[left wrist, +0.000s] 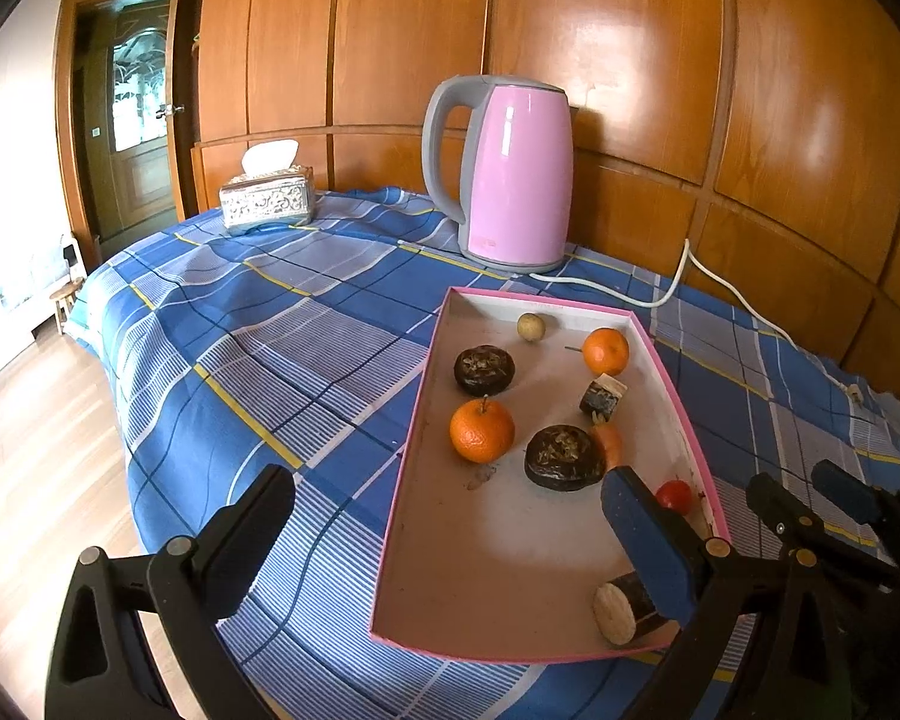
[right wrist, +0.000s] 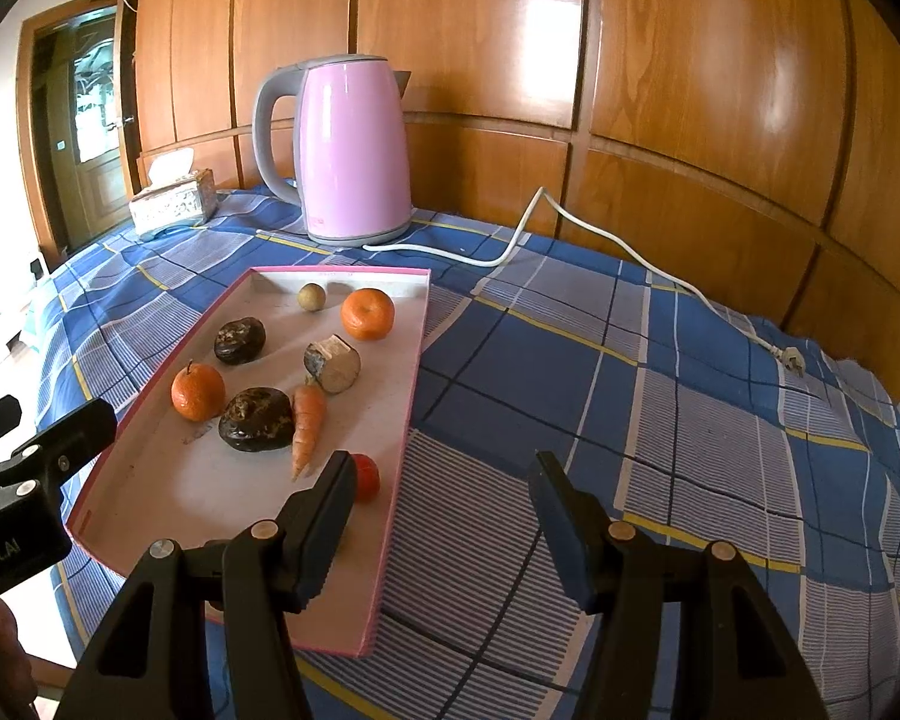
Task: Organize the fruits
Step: 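Withdraw the right tool from the tray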
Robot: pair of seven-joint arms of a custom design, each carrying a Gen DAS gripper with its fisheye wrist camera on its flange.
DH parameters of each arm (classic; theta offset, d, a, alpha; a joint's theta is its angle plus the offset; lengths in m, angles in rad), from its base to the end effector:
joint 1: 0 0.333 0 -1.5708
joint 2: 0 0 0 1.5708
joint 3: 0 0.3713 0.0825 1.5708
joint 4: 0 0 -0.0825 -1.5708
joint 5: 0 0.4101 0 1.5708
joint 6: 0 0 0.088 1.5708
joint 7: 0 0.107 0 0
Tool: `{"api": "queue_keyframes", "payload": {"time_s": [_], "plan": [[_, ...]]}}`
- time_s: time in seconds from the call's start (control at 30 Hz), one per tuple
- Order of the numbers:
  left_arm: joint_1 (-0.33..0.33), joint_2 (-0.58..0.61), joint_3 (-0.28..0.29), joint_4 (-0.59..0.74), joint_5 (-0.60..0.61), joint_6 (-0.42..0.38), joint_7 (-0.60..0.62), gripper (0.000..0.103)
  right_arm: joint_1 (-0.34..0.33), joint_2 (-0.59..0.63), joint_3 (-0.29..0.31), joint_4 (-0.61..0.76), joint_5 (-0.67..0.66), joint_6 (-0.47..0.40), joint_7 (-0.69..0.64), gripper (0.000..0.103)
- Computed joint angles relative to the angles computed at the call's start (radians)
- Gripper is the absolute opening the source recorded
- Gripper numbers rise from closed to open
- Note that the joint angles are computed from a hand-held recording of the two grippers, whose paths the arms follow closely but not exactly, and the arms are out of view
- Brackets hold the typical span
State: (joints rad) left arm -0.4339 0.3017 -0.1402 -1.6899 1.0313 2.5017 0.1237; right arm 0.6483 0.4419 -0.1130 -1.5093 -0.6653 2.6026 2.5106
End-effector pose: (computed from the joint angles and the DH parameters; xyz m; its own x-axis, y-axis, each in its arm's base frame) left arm 0.6117 -0.3879 0.5195 0.1600 -0.9848 0.0674 -0.6116 -0.1525 -0.7763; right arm 0.6531 0.4225 0.5230 0.0768 -0.9967 0.0277 -0.6726 -0.0723 -0.7365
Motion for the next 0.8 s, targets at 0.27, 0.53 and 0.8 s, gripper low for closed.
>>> {"api": "queue_keyframes", "payload": {"time_s": [0.27, 0.53, 0.8], "plan": [[0.001, 0.002, -0.001, 0.003, -0.012, 0.002, 0.012, 0.103, 0.0, 0.001, 0.0, 0.001, 0.002, 0.001, -0.005, 0.061], [0.001, 0.005, 0.001, 0.005, -0.018, 0.006, 0.018, 0.103, 0.002, 0.003, 0.0, 0.003, 0.003, -0.001, -0.008, 0.061], [0.002, 0.007, 0.001, 0.002, -0.016, 0.018, 0.024, 0.102, 0.002, 0.005, 0.0, 0.002, 0.006, 0.003, -0.015, 0.061]]}}
